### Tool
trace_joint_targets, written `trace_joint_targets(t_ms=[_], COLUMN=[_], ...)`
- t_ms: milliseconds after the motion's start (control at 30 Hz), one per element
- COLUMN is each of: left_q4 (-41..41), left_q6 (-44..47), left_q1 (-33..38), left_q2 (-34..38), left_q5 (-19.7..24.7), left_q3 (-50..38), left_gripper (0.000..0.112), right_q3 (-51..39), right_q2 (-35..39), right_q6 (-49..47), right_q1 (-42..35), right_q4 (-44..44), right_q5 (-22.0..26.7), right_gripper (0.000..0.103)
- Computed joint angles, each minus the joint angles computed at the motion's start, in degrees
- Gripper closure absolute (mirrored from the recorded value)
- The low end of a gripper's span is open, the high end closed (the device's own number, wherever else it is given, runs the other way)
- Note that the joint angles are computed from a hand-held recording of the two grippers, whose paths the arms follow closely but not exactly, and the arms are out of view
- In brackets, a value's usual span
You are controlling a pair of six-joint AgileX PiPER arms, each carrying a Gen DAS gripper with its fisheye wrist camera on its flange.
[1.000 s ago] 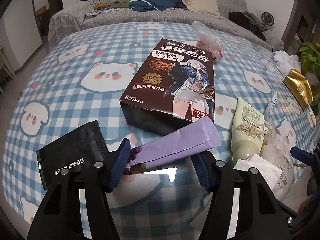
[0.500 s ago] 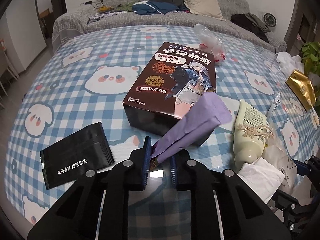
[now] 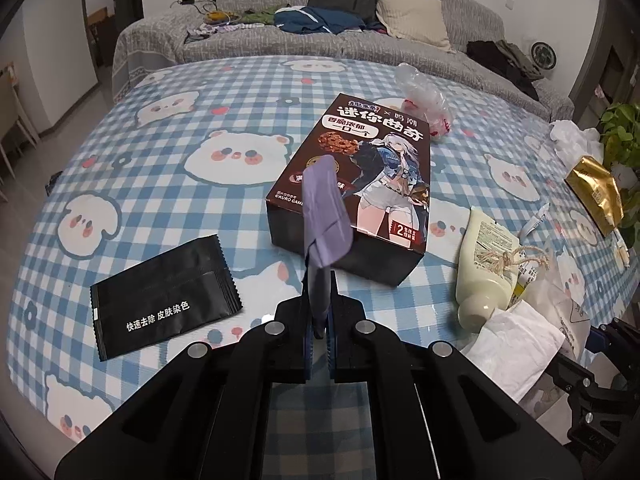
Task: Collect trash
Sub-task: 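Lift the purple wrapper and cotton-pad bag and carry them toward the bin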
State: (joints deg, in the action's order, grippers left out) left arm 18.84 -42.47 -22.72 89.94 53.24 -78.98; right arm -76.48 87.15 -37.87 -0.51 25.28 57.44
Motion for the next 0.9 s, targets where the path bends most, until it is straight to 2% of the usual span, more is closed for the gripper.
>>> trace_joint_targets(t_ms=[300,900], left_q4=[0.8,4.4], left_q6=[-2.5,-11.6], left_q1=[-1.8,-11.4], left_q2=[-1.9,-7.1], left_q5=[2.1,7.5], left_q3=[0.3,1.8], left_gripper=[0.108,0.108], right_q3=[1.1,4.4], right_q2=[-2.5,-8.7], right_q6=[3.4,6.2], right_q1=[-2.4,-5.0], right_q4=[-0.7,-0.4], right_q5=[-4.4,-4.9], right_gripper=[0.06,0.06])
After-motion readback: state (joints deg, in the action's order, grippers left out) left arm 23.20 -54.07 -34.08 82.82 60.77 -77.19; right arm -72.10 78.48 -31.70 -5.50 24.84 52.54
